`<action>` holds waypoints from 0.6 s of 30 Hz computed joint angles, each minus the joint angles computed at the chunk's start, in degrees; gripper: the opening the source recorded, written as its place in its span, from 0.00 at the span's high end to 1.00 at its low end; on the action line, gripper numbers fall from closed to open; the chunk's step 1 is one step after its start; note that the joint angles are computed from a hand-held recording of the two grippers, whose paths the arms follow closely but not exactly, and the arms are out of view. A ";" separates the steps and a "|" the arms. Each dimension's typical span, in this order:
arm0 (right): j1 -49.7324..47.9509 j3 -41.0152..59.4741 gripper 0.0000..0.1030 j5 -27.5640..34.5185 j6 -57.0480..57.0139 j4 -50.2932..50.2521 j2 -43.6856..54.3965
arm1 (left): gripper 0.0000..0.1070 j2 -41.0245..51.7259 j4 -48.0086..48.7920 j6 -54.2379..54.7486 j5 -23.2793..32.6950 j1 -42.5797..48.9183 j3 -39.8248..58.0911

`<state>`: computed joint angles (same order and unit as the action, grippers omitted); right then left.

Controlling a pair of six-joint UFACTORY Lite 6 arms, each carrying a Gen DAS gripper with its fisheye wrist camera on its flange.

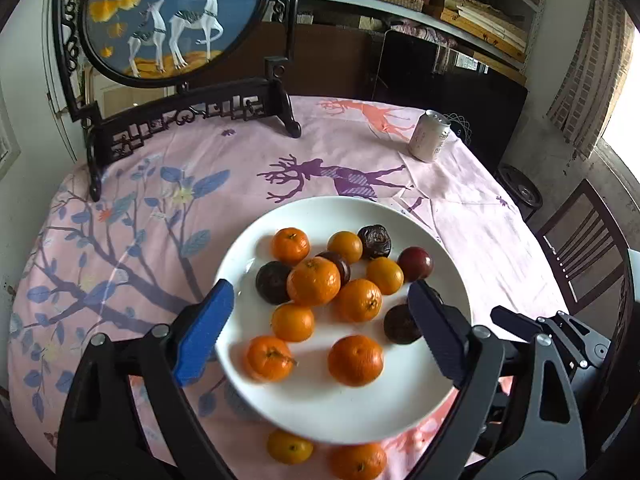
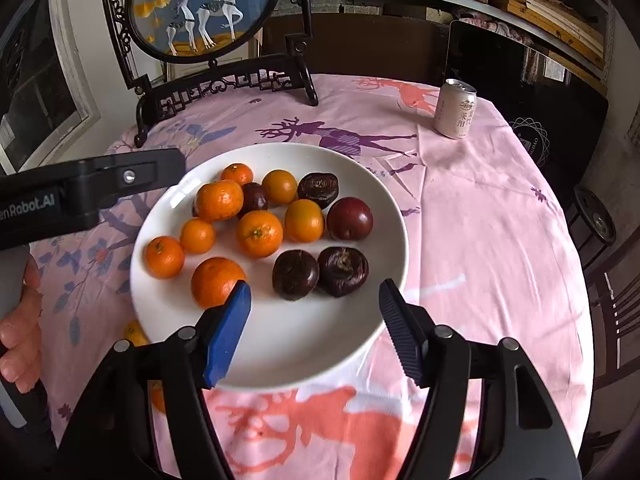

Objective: Organize fruits
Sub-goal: 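Lower the tangerine and dark fruit onto the white plate and open both tools, then withdraw both open tools toward the last two oranges on the cloth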

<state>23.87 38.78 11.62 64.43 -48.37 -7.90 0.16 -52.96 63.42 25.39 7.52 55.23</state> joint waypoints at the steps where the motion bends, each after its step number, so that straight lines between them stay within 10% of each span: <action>1: 1.20 -3.10 0.29 0.88 1.25 0.10 -4.10 | 0.12 -3.83 -1.68 3.11 0.34 1.54 -3.51; 4: 7.71 -12.63 0.08 5.48 13.95 -6.06 -16.77 | 0.11 -15.49 -6.46 12.58 4.24 9.11 -14.64; 18: 30.80 -16.76 0.07 18.94 34.91 -10.74 -21.75 | 0.11 -25.17 -7.20 34.47 18.78 38.73 -32.11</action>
<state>54.67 22.02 30.56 99.33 -59.10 -29.65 -25.02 -60.16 97.89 44.17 46.24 23.12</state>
